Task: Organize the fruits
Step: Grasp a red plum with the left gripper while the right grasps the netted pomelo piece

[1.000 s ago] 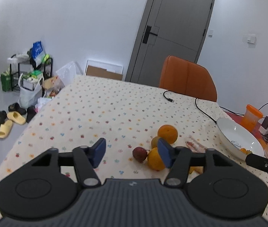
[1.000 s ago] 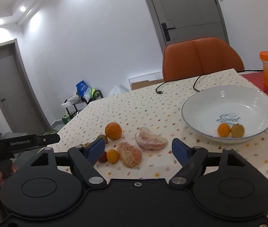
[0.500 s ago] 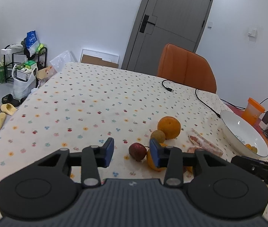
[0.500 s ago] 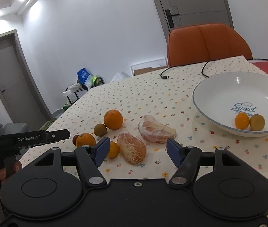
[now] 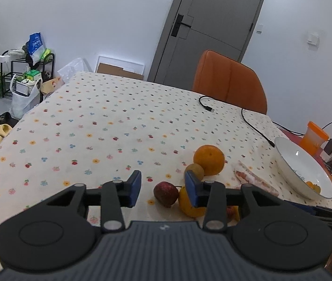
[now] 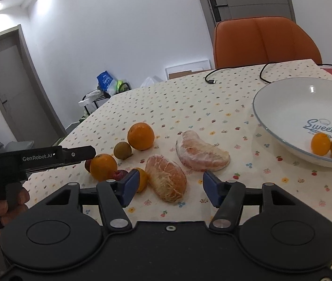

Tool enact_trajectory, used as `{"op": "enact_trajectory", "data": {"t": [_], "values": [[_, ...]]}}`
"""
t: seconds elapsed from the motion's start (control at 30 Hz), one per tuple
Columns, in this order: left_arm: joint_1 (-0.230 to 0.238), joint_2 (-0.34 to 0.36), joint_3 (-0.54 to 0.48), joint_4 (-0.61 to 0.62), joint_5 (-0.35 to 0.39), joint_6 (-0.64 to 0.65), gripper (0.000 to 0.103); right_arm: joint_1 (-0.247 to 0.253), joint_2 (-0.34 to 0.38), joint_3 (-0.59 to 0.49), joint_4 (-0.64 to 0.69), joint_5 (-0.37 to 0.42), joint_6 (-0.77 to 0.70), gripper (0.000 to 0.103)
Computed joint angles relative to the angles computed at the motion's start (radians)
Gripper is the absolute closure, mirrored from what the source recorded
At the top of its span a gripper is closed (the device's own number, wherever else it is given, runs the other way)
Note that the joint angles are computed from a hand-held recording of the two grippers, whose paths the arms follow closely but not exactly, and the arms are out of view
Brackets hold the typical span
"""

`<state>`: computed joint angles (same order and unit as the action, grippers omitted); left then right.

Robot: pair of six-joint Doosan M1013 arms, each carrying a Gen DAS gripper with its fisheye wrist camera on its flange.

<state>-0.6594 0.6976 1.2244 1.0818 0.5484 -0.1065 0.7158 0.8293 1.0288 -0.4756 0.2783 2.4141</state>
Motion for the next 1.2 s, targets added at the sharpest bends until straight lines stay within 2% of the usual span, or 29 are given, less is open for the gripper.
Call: {"op": "enact_trajectory", "data": {"t": [0.07,0.2,0.27,0.33,0.43,0.5,0.63,0.73,0.9,1.2], "values": [[0.002,-0.003,0.006,-0.003,-0.004,-0.008,0.063,0.0,0.007,-0.012,0.027,0.009,-0.03,0.047],[0.002,-0.01,0.019,0.0,-0.004,-0.016,0.063,-0.004,0.021,-0.035,0.138,0.024,-0.133,0.064],[0.002,-0.012,0.023,0.0,-0.004,-0.019,0.063,-0.002,0.021,-0.033,0.109,0.026,-0.108,0.068],[0.002,-0.014,0.026,0.001,-0.006,-0.023,0.063,-0.003,0.017,-0.029,0.129,0.03,-0.125,0.079],[0.002,-0.016,0.033,0.023,-0.023,-0.035,0.064,-0.006,0.008,-0.016,0.235,0.02,-0.226,0.079],[0.001,-0.015,0.032,0.033,-0.025,-0.039,0.067,-0.004,0.005,-0.013,0.246,0.021,-0.246,0.078],[0.002,-0.016,0.033,0.014,-0.024,-0.026,0.078,-0.002,0.012,-0.025,0.19,0.034,-0.196,0.077],[0.007,-0.024,0.048,-0.02,-0.048,-0.022,0.078,-0.001,0.022,-0.044,0.194,0.046,-0.207,0.072],[0.002,-0.028,0.063,-0.017,-0.029,-0.027,0.079,0.005,0.039,-0.075,0.164,0.068,-0.22,0.062],[-0.001,-0.022,0.05,-0.025,-0.011,-0.011,0.08,0.014,0.059,-0.115,0.098,0.108,-0.21,0.059]]}}
